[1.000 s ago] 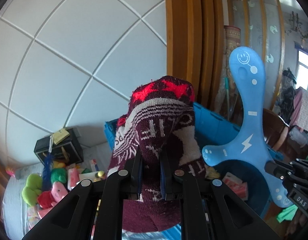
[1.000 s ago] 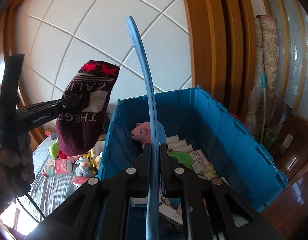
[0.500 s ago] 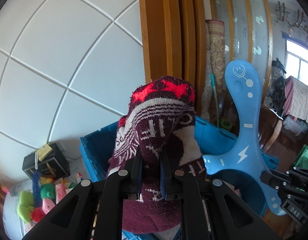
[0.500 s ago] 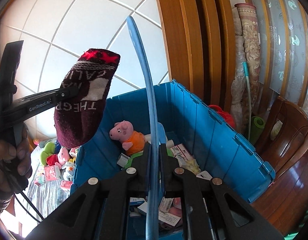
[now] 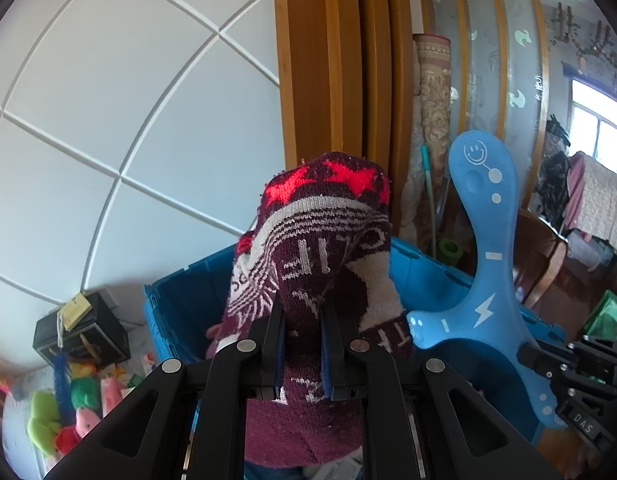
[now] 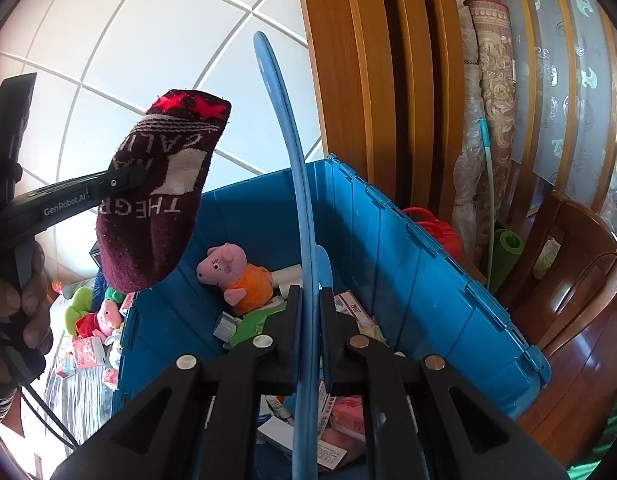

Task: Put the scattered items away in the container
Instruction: 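Carry the sock and boomerang over the blue bin with both tools, then open both tools to drop the sock and boomerang into the bin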

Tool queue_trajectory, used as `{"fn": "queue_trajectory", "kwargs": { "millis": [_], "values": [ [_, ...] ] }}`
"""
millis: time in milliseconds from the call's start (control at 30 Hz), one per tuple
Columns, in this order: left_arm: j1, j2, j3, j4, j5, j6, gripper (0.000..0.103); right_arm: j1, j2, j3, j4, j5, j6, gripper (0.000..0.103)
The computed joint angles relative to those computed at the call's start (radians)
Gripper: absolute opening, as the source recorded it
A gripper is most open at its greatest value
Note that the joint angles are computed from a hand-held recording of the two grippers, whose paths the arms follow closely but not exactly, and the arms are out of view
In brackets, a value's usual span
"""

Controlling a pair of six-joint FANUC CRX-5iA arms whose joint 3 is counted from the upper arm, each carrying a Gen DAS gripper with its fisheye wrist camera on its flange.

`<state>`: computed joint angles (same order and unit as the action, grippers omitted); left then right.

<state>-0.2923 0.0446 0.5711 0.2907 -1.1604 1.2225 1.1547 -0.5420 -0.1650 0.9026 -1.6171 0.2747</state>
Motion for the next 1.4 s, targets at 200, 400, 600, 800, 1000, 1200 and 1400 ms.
{"fn": "queue_trajectory", "kwargs": {
  "millis": [200,400,600,800,1000,1200,1400],
  "values": [
    [-0.018,0.052,0.054,-0.001,-0.010,0.007,0.013,-0.062,0.008,0.006,-0.020,0.020,0.031,0.008],
    [-0.031,0.085,0.084,0.004,-0.010,0.007,0.013,-0.117,0.016,0.014,-0.045,0.045,0.060,0.008],
    [-0.038,0.117,0.125,-0.007,-0.023,0.022,0.016,-0.145,0.026,0.015,-0.043,0.062,0.073,0.008],
    [-0.012,0.102,0.076,0.043,0.021,0.029,0.102,-0.185,0.047,0.017,-0.043,0.070,0.088,0.046],
    [0.005,0.091,0.058,0.045,0.028,0.032,0.102,-0.175,0.049,0.008,-0.031,0.080,0.080,0.101],
    [0.021,0.065,0.024,0.052,0.031,0.016,0.102,-0.155,0.054,0.013,-0.029,0.074,0.074,0.101],
    [0.050,0.027,-0.018,0.058,0.034,0.007,0.102,-0.122,0.063,0.020,-0.017,0.066,0.068,0.101]
  ]
}}
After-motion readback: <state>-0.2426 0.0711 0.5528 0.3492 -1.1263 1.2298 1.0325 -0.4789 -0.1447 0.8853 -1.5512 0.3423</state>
